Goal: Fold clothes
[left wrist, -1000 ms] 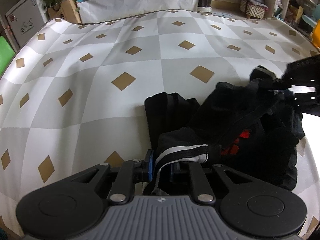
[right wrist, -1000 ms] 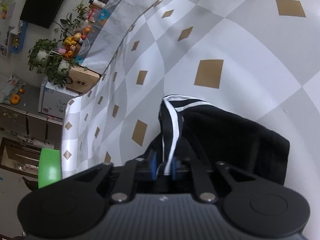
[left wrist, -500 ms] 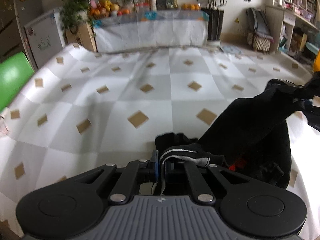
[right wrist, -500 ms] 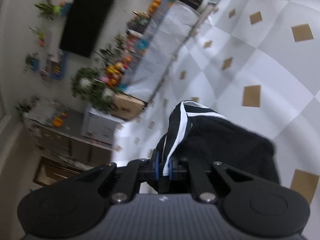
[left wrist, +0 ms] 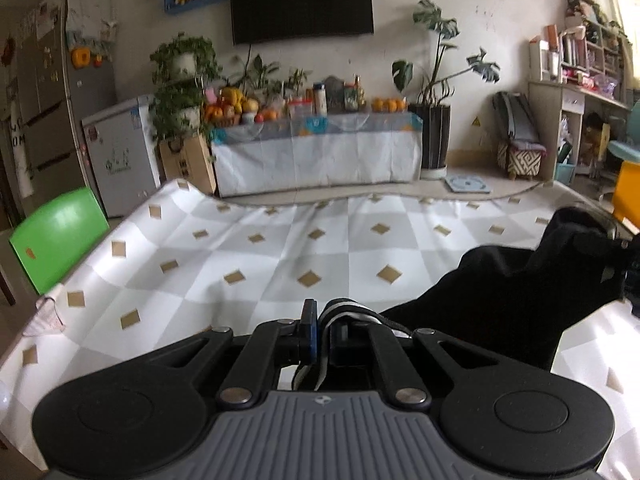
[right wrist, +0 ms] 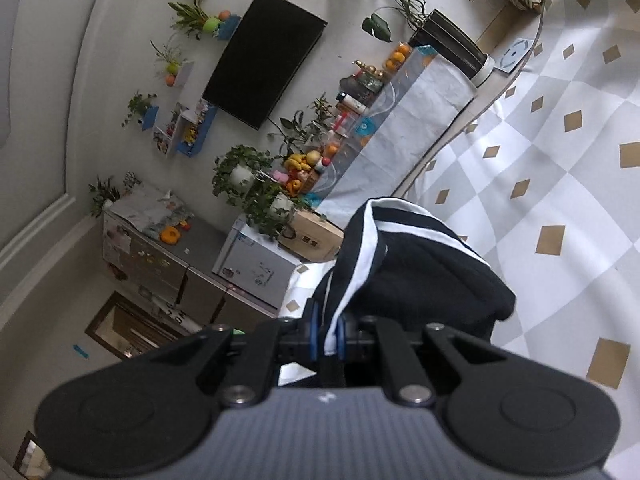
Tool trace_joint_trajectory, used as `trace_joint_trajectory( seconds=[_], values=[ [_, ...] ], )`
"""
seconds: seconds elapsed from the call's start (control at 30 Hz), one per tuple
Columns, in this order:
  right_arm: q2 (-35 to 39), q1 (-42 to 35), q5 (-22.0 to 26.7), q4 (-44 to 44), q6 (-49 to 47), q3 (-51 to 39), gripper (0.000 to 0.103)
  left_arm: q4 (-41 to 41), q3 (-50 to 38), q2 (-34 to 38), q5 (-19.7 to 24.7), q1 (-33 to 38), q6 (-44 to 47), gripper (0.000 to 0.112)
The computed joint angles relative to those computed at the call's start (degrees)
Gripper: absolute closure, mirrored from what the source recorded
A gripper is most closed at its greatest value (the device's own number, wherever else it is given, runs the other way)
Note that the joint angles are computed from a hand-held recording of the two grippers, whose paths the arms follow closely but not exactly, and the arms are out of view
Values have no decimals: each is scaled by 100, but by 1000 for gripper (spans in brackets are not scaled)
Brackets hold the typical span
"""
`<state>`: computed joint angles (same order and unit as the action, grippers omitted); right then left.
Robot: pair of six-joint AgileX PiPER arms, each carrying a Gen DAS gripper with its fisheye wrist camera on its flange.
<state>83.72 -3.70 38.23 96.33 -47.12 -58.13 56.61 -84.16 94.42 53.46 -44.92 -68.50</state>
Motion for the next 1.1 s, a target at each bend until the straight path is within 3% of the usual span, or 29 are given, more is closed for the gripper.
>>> trace_joint_trajectory(
  seconds=[0.63, 0.93, 1.1],
  values=[
    [-1707, -175, 103, -379, 733, 316, 95, 539, -168, -690, 918, -912, -223, 108],
    [-1997, 69, -340, -1952, 2128, 320, 92, 294, -4, -802, 893, -893, -162, 108],
    [-2040, 2, -427, -1547, 1886, 793, 92, 186, 255, -857, 889, -838, -315, 108]
  ],
)
